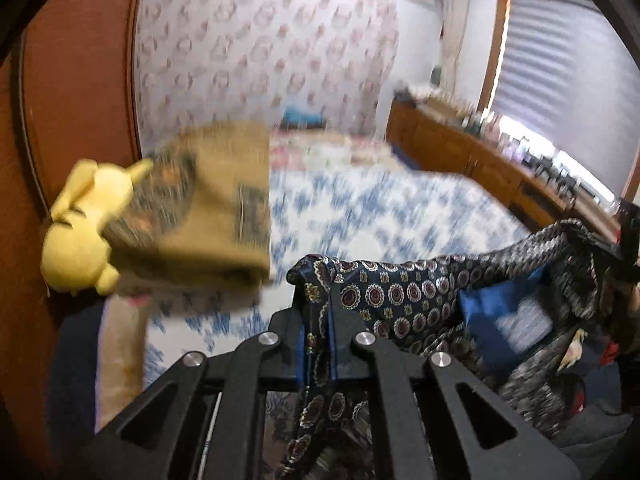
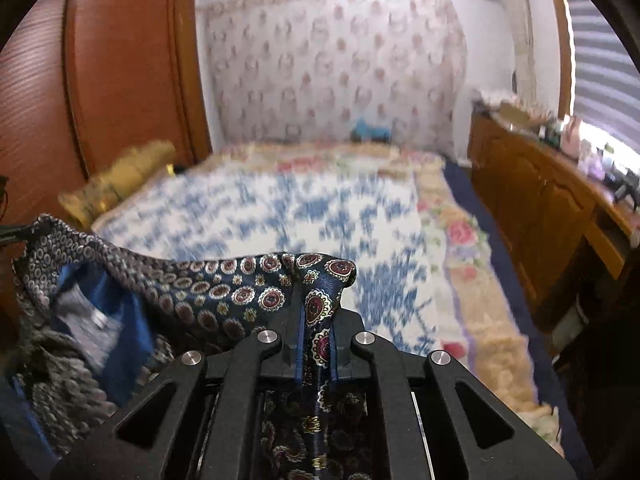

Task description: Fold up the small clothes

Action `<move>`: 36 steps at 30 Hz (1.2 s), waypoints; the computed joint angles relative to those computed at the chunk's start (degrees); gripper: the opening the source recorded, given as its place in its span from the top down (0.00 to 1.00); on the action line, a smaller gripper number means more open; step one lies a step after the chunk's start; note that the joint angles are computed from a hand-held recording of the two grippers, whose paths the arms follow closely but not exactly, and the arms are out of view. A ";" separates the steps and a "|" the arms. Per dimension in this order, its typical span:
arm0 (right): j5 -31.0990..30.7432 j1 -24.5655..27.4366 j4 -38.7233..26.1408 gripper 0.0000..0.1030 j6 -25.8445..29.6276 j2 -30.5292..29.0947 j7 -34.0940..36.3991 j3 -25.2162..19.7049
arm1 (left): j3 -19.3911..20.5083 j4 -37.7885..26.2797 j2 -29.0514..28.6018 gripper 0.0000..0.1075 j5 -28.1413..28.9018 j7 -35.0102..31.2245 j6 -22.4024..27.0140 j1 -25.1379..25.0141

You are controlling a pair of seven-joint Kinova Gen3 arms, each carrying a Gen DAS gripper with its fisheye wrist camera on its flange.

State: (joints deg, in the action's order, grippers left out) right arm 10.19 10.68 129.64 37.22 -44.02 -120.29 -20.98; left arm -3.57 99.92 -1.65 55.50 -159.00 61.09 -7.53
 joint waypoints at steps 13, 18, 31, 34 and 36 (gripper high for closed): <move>23.06 -11.80 -29.19 0.95 16.61 12.52 2.41 2.57 | 1.06 -27.46 5.64 0.95 -6.81 13.51 -5.52 7.66; 23.92 -6.17 -36.54 0.93 13.05 25.74 3.92 5.55 | -1.94 -39.68 18.80 0.79 -18.44 25.16 -10.36 18.57; 13.08 10.96 -23.38 0.65 3.04 38.00 4.88 2.18 | 8.56 -28.65 20.15 0.58 -19.32 20.94 -5.72 10.51; 6.78 8.77 -19.22 0.59 0.66 33.68 8.86 6.34 | 8.18 -25.00 18.11 0.47 -16.82 18.57 -4.77 10.15; 3.09 6.88 -16.67 0.59 0.08 30.47 10.96 8.88 | 7.44 -23.04 16.78 0.47 -16.50 17.50 -4.22 10.62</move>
